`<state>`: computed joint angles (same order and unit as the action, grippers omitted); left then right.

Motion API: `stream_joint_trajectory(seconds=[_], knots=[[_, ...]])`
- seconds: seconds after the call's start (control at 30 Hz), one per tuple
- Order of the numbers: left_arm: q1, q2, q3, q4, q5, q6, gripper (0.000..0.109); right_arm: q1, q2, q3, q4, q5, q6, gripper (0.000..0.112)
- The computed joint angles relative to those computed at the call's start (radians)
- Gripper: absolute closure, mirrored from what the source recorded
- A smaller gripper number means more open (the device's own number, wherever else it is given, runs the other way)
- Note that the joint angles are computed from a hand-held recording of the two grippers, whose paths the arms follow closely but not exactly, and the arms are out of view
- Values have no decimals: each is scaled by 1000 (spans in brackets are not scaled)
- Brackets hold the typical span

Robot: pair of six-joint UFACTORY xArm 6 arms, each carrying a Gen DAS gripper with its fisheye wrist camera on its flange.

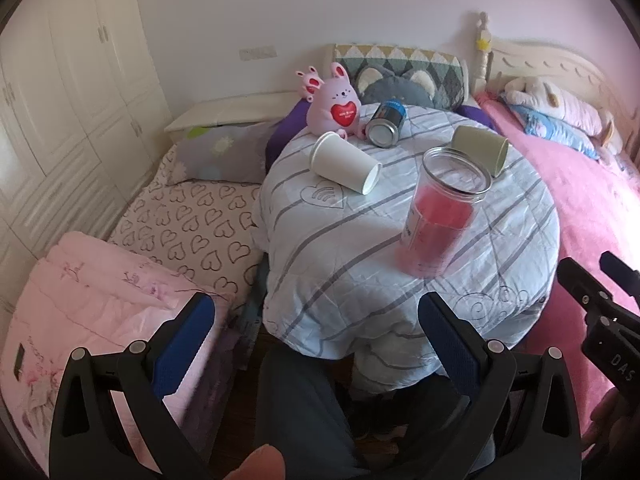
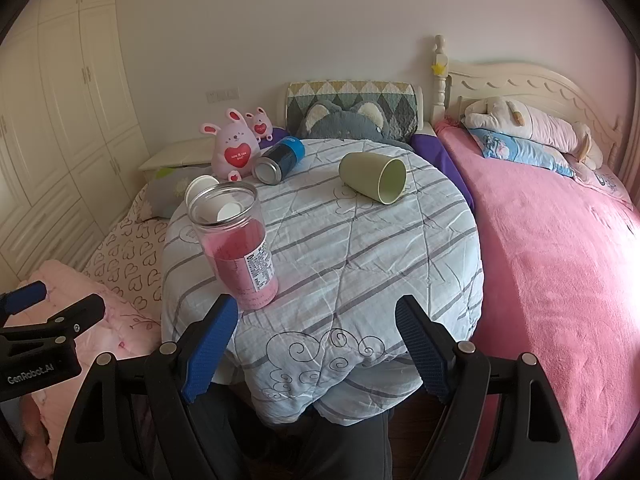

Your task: Flip cup upright

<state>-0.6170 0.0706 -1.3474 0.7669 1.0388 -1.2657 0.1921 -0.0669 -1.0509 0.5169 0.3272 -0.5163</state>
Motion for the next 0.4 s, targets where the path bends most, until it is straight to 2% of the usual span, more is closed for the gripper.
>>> stream_joint_trajectory(seconds=[0.1, 0.33, 0.4], knots=[[-3, 6, -9, 4, 7, 1, 6, 0, 0, -1, 0, 1, 1, 30], [25, -30, 47, -19, -115, -5, 6, -5, 5, 4, 2, 3, -3, 30], [23, -24, 39, -17, -103, -8, 6, -5, 5, 3, 2, 3, -3, 30]])
